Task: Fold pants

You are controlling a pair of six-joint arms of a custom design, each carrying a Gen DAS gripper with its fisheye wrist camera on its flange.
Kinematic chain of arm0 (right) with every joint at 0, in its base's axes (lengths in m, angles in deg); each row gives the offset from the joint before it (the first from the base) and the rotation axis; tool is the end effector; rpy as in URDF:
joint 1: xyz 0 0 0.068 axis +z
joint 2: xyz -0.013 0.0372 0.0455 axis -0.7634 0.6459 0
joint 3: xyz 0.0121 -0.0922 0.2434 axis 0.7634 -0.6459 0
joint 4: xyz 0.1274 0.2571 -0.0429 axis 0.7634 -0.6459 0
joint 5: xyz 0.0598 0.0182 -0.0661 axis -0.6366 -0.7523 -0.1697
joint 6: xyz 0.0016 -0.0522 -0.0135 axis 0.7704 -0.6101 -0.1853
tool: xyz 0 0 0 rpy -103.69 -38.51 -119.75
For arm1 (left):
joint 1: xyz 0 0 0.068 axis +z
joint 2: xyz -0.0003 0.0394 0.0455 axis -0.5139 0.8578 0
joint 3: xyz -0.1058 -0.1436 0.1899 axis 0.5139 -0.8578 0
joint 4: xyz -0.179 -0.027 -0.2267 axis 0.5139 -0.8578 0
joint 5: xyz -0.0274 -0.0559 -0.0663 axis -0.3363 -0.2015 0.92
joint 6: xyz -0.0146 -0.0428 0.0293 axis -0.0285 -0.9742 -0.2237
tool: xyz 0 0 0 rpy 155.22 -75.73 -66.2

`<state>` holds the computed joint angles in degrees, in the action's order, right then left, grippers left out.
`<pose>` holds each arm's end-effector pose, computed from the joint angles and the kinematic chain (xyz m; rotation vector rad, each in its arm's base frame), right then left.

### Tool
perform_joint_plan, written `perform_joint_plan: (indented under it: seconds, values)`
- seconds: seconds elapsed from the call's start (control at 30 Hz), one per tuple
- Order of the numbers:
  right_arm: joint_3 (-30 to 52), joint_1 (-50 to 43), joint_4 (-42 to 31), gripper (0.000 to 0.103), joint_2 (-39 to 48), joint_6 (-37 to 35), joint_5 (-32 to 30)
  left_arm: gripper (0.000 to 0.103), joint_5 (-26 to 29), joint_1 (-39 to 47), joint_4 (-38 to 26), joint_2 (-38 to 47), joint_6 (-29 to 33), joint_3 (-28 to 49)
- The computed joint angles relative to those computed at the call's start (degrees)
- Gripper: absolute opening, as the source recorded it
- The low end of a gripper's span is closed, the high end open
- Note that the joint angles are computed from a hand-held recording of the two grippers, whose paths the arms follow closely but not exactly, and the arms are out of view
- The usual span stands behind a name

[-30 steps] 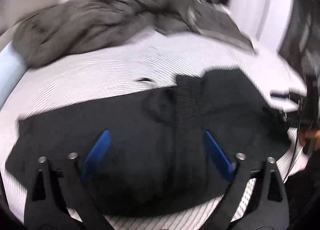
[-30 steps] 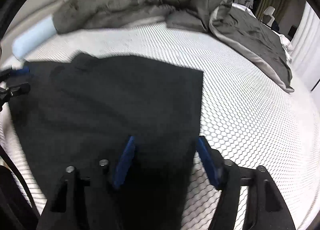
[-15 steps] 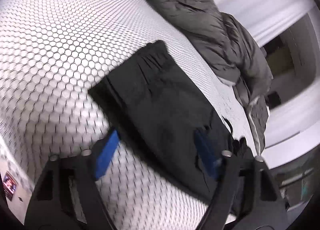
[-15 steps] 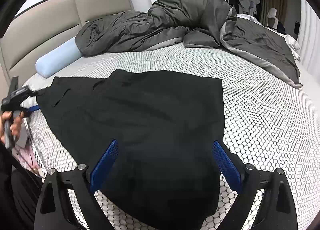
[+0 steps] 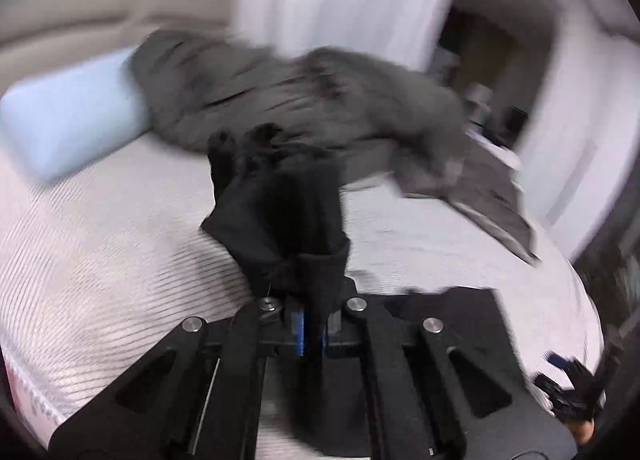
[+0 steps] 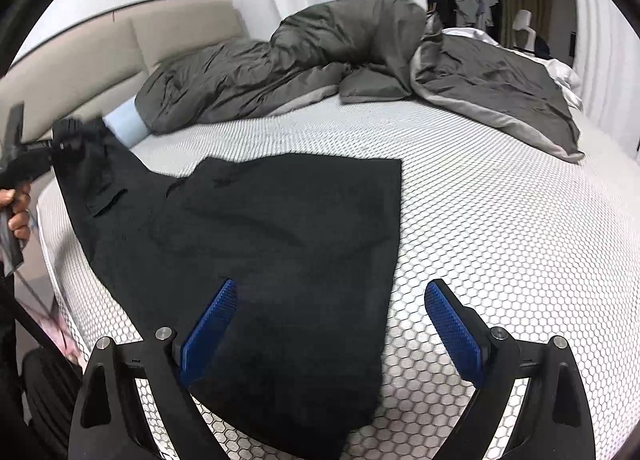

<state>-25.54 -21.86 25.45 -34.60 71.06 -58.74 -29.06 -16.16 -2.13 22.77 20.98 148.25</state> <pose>0.1711 0.0767 0.2029 0.0459 2.3059 0.0173 0.3055 0.0644 0.2890 -0.0914 2.1114 -0.3831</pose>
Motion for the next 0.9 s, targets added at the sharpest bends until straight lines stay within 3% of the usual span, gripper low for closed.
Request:
perform_joint_plan:
  seconds: [0.1, 0.2, 0.23, 0.27, 0.3, 0.33, 0.4, 0.43, 0.5, 0.57, 0.63, 0.7, 0.77, 0.83, 0.9]
  values:
    - [-1.09, -2.47, -1.65, 0.096, -4.89, 0.28, -0.60, 0.002, -2.92, -14.40, -0.82, -2.66, -0.77, 1.55]
    - [-2.10, -5.39, -3.75, 0.096, -9.11, 0.66, -1.38, 0.005, -5.35, -29.26, -0.74, 0.79, -2.18, 2.61]
    - [-2.42, -7.05, -4.39, 0.096, -10.36, 0.48, -1.98, 0.020, -4.98, -33.44, -0.39, 3.80, -2.58, 2.84]
    - [-2.69, -8.57, -4.94, 0.096, -11.23, 0.36, -2.59, 0.051, -2.79, -36.49, -1.19, 7.83, -1.51, 3.84]
    - [-3.02, -10.53, -5.59, 0.096, -12.25, 0.03, -3.59, 0.064, -0.17, -39.38, -2.16, 12.81, 1.19, 4.79]
    - [-3.35, -12.59, -6.48, 0.096, -13.47, -0.36, -4.72, 0.071, 0.10, -40.93, -1.76, 15.02, 3.18, 4.05]
    - [-3.83, -16.32, -8.13, 0.096, -15.56, -0.88, -6.79, 0.071, -5.75, -43.23, -2.39, 17.32, 6.11, 2.72]
    - [-4.03, -17.48, -8.84, 0.096, -16.57, -0.94, -7.68, 0.071, -6.92, -42.78, -2.90, 16.92, 6.95, 2.10]
    - [-4.36, -19.53, -10.35, 0.096, -19.04, -1.42, -9.86, 0.073, -4.10, -39.97, -1.23, 10.37, 6.59, -2.73]
    - [-4.38, -19.26, -10.86, 0.096, -20.58, -1.53, -10.91, 0.093, -2.14, -35.10, 0.36, 3.67, 5.80, -6.52]
    - [-4.17, -17.99, -10.29, 0.096, -20.66, -0.54, -12.58, 0.099, -1.95, -30.31, 3.22, 0.96, 5.26, -8.65]
    - [-3.65, -16.90, -7.23, 0.093, -17.97, 0.66, -16.46, 0.099, -1.89, -25.53, 4.08, 3.92, 5.18, -6.89]
    - [-3.09, -16.52, -2.76, 0.080, -13.27, 2.36, -22.90, 0.099, -4.22, -22.88, 4.66, 6.23, 5.05, -6.73]
    - [-2.20, -17.07, 2.15, 0.077, -6.26, 3.90, -30.02, 0.098, -7.34, -21.34, 5.63, 9.91, 6.03, -6.14]
    - [-0.75, -16.53, 6.43, 0.076, 2.13, 5.52, -33.09, 0.097, -10.31, -20.63, 4.95, 14.44, 8.26, -3.54]
